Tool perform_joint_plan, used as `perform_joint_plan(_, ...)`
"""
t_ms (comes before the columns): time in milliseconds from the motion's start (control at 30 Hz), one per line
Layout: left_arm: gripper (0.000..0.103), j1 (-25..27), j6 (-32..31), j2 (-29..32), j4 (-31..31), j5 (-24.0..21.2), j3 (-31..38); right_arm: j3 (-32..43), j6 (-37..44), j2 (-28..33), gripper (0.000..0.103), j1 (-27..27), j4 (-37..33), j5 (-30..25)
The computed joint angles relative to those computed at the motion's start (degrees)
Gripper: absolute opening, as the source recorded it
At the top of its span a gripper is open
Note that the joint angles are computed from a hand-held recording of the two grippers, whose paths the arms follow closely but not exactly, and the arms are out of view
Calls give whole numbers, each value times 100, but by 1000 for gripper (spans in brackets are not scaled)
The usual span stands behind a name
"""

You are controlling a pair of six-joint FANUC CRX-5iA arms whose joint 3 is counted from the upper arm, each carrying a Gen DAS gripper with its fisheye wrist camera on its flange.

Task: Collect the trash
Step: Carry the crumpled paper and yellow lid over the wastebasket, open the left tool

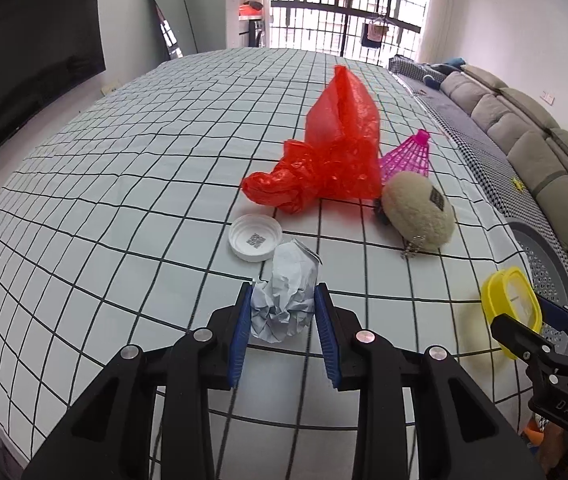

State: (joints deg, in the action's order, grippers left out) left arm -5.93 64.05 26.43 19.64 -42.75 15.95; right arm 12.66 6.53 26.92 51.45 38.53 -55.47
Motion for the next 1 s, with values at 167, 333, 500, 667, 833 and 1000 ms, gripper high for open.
perform_joint_plan(167,31,-137,-404,-108,313,46,-186,-406,-440,-270,68,62,185,-75)
perform_joint_plan(333,31,-315,-753,-166,552,56,-296,-887,-897,-592,68,131,334,-151)
perform_joint_plan(500,31,-519,-1039,-229,794,47,-417,-1353,-1369,-918,68,211,481,-309)
perform_joint_plan(667,31,-727,-1273,-229,911,-5,-436,-1789,-1859,-1241,68,274,615,-473)
perform_joint_plan(833,31,-955,-1455,-187,932,-68,-409,-2178,-2292,-1526,68,341,691,-623)
perform_joint_plan(1000,31,-1168,-1624,-103,1028,-161,-332,-2539,-2637,-1807,68,396,651,-848)
